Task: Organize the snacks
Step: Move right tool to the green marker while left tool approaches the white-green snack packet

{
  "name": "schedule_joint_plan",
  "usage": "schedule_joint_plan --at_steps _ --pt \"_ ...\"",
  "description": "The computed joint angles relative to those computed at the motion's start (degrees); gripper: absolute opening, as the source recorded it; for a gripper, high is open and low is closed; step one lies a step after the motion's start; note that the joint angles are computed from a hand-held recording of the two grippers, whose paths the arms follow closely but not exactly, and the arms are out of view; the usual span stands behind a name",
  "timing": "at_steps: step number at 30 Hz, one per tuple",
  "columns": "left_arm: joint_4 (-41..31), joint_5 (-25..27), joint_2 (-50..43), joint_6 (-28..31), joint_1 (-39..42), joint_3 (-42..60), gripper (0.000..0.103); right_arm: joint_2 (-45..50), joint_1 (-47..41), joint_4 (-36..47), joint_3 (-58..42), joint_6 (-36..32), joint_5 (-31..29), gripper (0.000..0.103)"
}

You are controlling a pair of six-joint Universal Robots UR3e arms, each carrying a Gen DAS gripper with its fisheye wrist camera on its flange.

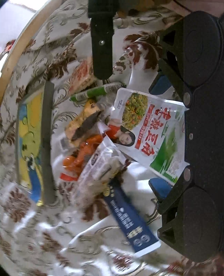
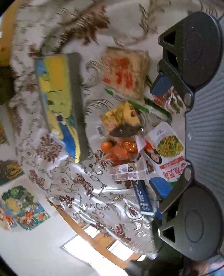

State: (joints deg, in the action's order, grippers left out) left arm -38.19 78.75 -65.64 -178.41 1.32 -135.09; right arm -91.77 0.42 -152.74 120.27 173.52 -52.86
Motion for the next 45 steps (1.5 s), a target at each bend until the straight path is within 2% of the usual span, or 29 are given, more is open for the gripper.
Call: schedule_joint_plan --at_steps 2,6,11,16,18,21,25,28,32,34,37,39,45 --pt "1.11 -0.66 -1.15 0.62 0.3 -0.39 0.102 3.88 -0.03 1.58 -3.2 1.02 0.91 0.103" --pt "1.83 1.15 -7.3 4.22 -2.44 2.81 0.102 8.72 0.52 0.32 -6.34 3.76 0.48 0.103" --pt "2.67 0.27 -9.64 7.23 -2.58 3.73 0.102 13.62 3.0 -1.53 -10.1 5.27 -2.14 0.098" --pt "4.01 -1.14 -10.74 8.71 -1.86 3.31 0.102 17.37 6.74 -3.74 -13.24 6.16 -8.05 0.083" --pt "4.23 -0.9 -10.76 9.06 -2.21 3.25 0.102 17.91 8.19 -2.94 -14.44 7.49 -11.7 0.07" --pt "4.45 -0.31 -11.03 9.9 -2.88 3.1 0.102 18.38 8.73 -2.63 -15.04 8.84 -14.33 0.058" --pt "6.67 1.21 -11.84 11.26 -4.2 1.94 0.102 19.44 7.93 -2.25 -15.43 11.13 -14.07 0.05" --pt "7.17 1.06 -11.38 11.04 -3.87 1.3 0.101 19.96 8.63 -2.03 -16.02 10.11 -15.53 0.05" --pt "7.35 0.72 -10.37 10.51 -3.04 0.66 0.098 20.17 10.12 -1.89 -16.66 8.59 -17.75 0.05" --pt "7.55 1.87 -10.31 9.9 -3.82 0.86 0.096 19.97 10.67 -0.88 -17.22 8.03 -18.78 0.047" --pt "7.77 1.43 -8.59 10.64 -4.33 0.21 0.083 19.65 11.13 1.16 -18.25 7.95 -20.05 0.039" --pt "8.2 1.92 -8.41 10.66 -5.16 0.25 0.079 19.21 10.94 2.42 -18.48 8.27 -20.46 0.028" --pt "8.67 -0.1 -7.54 9.74 -3.6 -0.41 0.076 19.2 9.77 2.65 -17.97 8.65 -18.77 0.028"
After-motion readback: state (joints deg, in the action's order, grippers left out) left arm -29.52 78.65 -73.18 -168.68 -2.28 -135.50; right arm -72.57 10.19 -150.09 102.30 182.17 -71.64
